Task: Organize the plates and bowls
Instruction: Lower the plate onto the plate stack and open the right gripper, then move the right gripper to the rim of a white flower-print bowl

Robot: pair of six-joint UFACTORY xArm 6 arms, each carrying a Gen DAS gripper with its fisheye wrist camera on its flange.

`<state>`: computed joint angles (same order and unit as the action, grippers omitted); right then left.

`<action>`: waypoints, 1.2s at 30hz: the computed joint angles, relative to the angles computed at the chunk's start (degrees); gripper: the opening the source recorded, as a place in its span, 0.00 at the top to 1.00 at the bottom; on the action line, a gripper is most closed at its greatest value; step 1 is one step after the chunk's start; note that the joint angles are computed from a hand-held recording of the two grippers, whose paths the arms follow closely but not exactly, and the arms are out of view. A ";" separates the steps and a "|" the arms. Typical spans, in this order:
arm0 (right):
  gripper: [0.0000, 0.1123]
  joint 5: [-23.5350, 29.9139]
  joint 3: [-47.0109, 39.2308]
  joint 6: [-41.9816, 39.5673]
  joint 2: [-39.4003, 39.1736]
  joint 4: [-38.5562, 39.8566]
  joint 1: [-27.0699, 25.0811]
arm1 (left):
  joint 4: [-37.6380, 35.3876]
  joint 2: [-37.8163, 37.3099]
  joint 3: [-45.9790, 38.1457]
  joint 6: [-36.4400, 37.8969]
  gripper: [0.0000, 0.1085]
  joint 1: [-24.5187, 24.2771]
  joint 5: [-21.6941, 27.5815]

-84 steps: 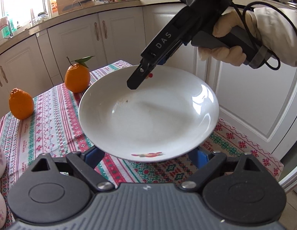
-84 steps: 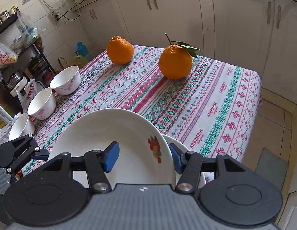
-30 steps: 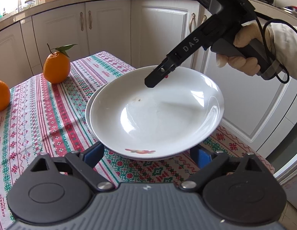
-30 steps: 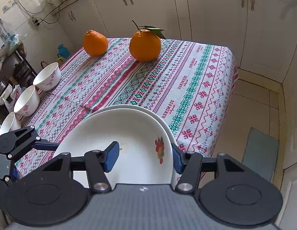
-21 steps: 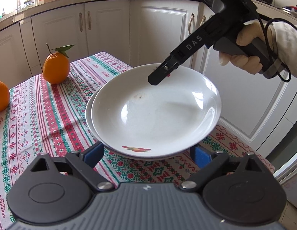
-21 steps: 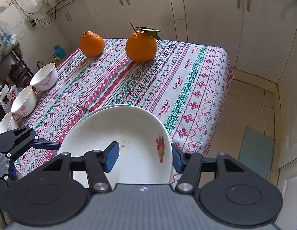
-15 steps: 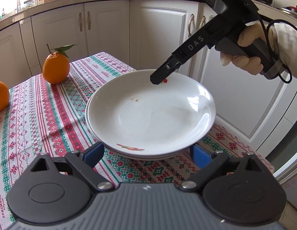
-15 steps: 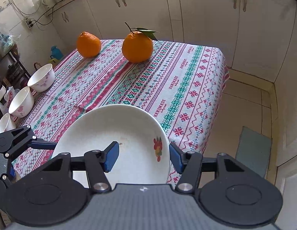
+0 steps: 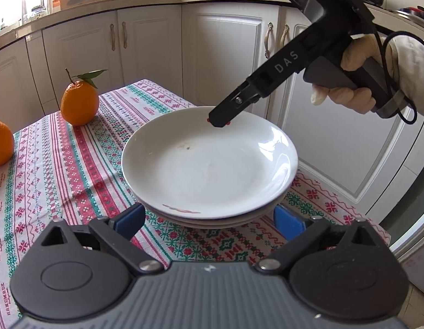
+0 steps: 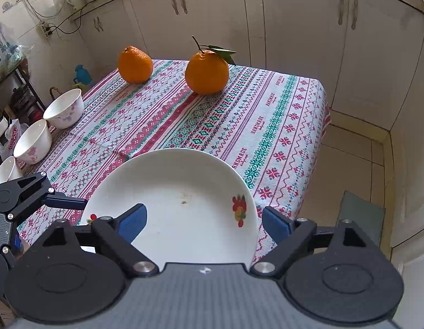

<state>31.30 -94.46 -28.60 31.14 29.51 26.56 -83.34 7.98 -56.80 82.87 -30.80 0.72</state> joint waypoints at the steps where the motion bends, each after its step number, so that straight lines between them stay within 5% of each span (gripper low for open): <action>1: 0.13 -0.74 0.67 0.00 -0.42 0.14 0.35 | -1.33 -0.37 0.16 1.41 0.08 -0.05 0.05; 13: 0.08 -11.64 9.40 5.95 -5.79 -4.47 6.36 | -17.07 -7.19 3.93 17.76 0.07 1.34 1.59; 18: 0.08 -16.64 11.73 16.27 -6.72 -12.96 9.09 | -24.50 -12.91 7.43 25.17 0.07 2.47 -0.17; 21: 0.08 -18.47 11.83 29.30 -6.35 -24.48 10.28 | -26.42 -17.27 10.74 26.51 0.07 4.07 -0.63; 31: 0.08 -21.82 8.02 52.75 -3.52 -49.01 16.07 | -21.29 -32.59 24.21 22.26 0.06 10.55 -2.02; 36: 0.08 -21.30 2.64 44.91 0.12 -41.97 20.08 | -5.56 -41.18 33.55 8.38 0.06 14.69 -2.45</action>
<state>10.00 -91.81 16.31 31.26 -12.45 46.63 -88.89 -33.20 -23.25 91.25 -16.11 -1.73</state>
